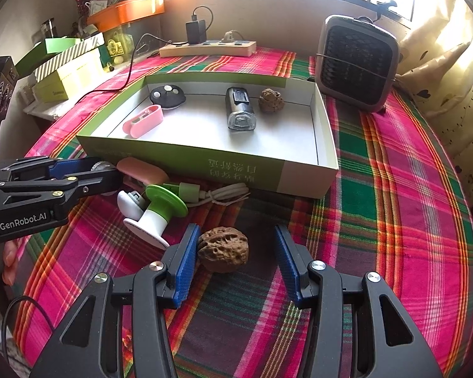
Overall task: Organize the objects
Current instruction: 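Grasp the clear white cylinder with the left gripper while the right approaches the walnut, then grasp the walnut with the right gripper while the left holds the white cylinder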
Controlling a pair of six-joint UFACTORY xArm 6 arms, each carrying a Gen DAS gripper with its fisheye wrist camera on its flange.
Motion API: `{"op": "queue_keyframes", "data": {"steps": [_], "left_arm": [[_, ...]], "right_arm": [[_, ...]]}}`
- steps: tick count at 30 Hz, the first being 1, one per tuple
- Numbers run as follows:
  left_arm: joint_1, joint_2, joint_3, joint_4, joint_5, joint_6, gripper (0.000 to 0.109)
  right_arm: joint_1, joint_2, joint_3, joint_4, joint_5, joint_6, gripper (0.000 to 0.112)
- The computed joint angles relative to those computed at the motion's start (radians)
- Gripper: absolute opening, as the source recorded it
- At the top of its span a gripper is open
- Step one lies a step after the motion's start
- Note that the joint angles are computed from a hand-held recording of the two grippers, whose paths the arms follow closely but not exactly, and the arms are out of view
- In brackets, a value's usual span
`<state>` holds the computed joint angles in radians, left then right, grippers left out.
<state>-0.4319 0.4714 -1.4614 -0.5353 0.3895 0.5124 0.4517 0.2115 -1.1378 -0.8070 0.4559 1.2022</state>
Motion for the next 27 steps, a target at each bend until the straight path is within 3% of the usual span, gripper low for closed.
{"op": "queue_keyframes", "data": {"steps": [12,16,21,27], "left_arm": [[0.002,-0.003,0.014,0.041,-0.026,-0.033,0.024],[0.003,-0.003,0.017,0.055,-0.032,-0.047,0.017],[0.003,-0.003,0.019,0.051,-0.035,-0.046,0.017],[0.002,-0.004,0.021,0.050,-0.038,-0.041,0.017]], "right_arm": [[0.004,-0.002,0.000,-0.003,0.007,-0.002,0.048],[0.004,-0.003,0.003,-0.007,0.002,-0.002,0.042],[0.005,-0.007,0.006,-0.012,0.001,0.005,0.032],[0.002,-0.010,0.012,-0.014,-0.008,0.009,0.032]]}}
